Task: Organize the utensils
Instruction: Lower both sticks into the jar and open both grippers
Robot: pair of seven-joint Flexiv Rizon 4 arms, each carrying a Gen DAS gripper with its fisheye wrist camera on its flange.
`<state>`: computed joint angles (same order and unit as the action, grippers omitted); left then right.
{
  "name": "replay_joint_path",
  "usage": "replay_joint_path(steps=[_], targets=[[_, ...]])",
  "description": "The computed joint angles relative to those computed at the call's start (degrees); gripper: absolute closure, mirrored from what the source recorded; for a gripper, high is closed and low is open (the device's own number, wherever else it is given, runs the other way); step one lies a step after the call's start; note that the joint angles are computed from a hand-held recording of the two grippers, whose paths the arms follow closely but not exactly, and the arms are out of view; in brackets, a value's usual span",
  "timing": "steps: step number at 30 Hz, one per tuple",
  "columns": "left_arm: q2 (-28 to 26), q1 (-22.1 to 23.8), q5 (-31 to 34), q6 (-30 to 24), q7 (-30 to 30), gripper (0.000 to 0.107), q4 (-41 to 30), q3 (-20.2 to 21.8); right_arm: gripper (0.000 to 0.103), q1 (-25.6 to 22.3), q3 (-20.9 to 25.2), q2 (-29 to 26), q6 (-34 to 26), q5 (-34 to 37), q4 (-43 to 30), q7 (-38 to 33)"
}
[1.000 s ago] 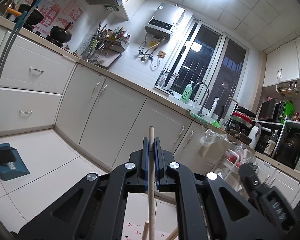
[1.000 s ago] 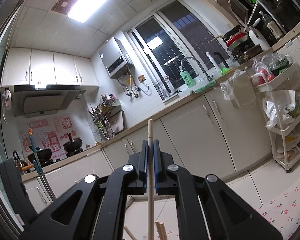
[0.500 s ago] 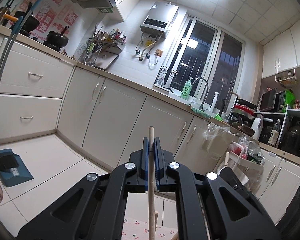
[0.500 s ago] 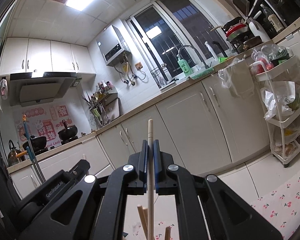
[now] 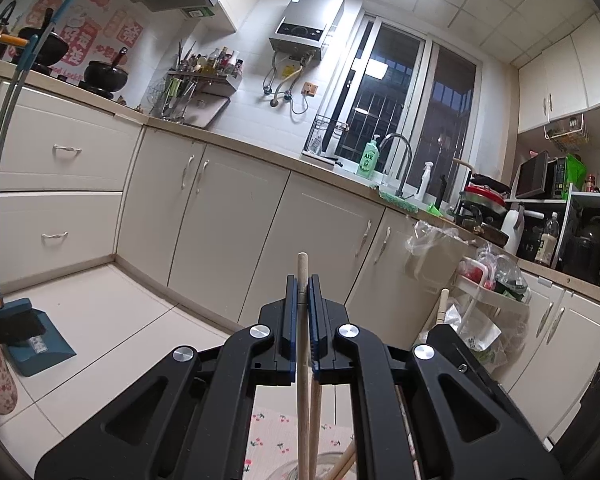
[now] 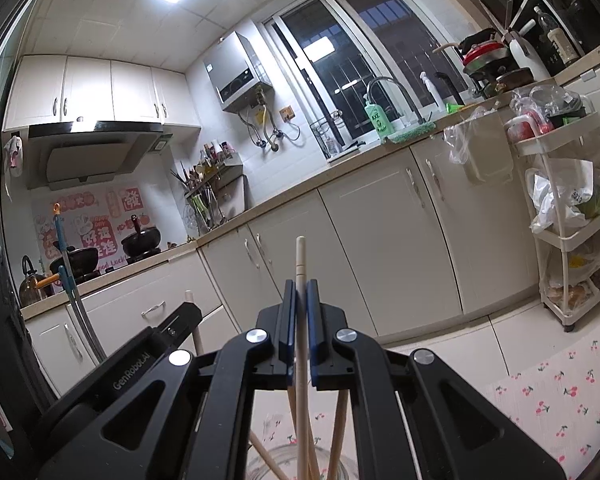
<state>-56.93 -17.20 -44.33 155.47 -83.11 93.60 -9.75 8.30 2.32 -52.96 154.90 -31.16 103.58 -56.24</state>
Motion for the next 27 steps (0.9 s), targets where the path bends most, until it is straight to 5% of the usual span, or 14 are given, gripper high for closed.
replay_joint_path(steps=[7,10,15,21,27], targets=[[1.9,-0.6,-0.7,-0.7,0.2,0.102,4.7,0.0,0.094,-1.6,-0.2,2.1,-0.8,-2.5,4.0,0.7],[3.2,-1.3,-1.3,-1.5,0.8,0.098,6.9,0.3,0.074,-2.6,0.0,3.3,-1.6,-3.3,6.4,1.1],[6.0,-3.6,-3.9,-1.5,2.2,0.072,12.2,0.7,0.064,-5.2,0.1,6.7,-2.0,-5.3,12.1,0.7],[10.4,-6.9,-7.9,-0.6,1.3,0.056,21.6,0.1,0.05,-9.0,-0.4,12.0,-3.2,-6.0,21.8,-1.7],[14.0,-12.4,-16.7,-2.3,3.7,0.048,28.0,-1.0,0.049,-16.2,-1.0,15.7,-9.0,-10.8,31.1,-1.7]])
